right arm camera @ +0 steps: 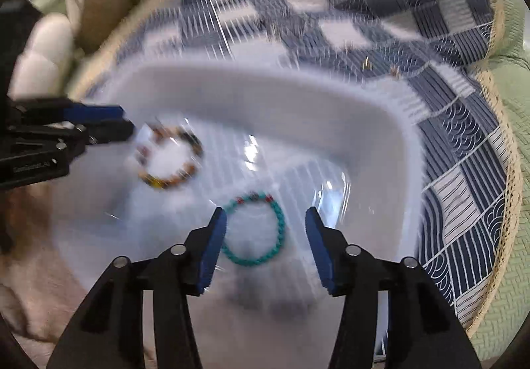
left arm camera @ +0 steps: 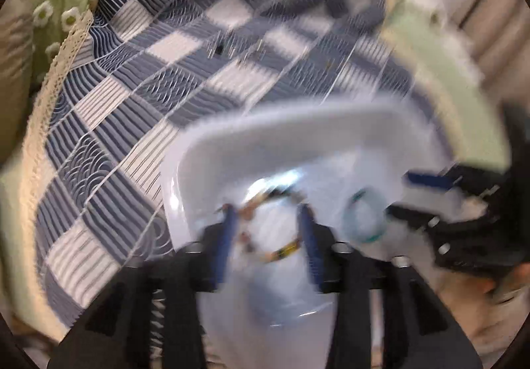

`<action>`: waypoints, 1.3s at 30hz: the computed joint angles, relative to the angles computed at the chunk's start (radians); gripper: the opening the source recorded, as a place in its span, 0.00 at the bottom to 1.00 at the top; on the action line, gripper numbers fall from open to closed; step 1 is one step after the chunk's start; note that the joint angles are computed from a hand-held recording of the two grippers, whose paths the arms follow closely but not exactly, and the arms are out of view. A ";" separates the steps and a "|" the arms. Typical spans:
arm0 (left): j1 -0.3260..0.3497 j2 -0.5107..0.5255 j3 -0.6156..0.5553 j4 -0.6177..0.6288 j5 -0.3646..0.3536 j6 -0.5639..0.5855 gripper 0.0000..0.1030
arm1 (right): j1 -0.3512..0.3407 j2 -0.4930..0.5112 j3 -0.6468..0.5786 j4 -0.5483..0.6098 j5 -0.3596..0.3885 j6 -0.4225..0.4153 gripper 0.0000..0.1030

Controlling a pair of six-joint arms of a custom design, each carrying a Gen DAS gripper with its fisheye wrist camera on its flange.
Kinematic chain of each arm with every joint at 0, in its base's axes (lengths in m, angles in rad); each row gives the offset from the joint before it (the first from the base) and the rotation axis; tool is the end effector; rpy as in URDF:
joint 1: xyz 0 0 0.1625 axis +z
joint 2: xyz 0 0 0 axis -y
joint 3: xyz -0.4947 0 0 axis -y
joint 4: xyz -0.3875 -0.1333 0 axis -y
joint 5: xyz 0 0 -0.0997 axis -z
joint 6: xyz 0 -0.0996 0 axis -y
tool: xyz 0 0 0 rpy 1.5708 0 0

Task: Organize jewelry
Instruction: 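Drop the stone bracelet into the white tray with the left gripper while the right drops the turquoise bracelet, then grasp a silver earring with the left gripper while the right grasps a silver brooch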

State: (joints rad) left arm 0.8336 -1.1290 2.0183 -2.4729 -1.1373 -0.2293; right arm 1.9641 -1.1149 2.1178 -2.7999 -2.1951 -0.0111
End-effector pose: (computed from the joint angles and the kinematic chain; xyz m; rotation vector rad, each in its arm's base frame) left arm -0.2444 -0.5297 0.2197 0.6867 2.6612 -0.2968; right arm 0.2769 -0.4714 0.2236 0.4183 -2.5034 0.4383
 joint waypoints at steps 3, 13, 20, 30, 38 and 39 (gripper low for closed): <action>0.015 -0.020 -0.051 -0.069 -0.052 0.004 0.86 | 0.023 -0.026 -0.050 -0.057 -0.025 -0.043 0.74; 0.119 0.243 -0.469 0.125 0.054 0.001 0.86 | -0.079 0.122 -0.397 -0.014 -0.179 -0.085 0.81; 0.187 0.429 -0.665 0.288 0.116 0.024 0.85 | -0.185 0.233 -0.507 0.097 -0.181 -0.055 0.81; 0.216 0.551 -0.821 0.384 0.145 0.043 0.77 | -0.242 0.272 -0.533 0.168 -0.208 0.001 0.81; 0.216 0.570 -0.824 0.407 0.185 0.043 0.61 | -0.261 0.282 -0.551 0.183 -0.200 0.006 0.79; 0.215 0.571 -0.823 0.408 0.189 0.043 0.52 | -0.261 0.283 -0.551 0.190 -0.203 0.009 0.76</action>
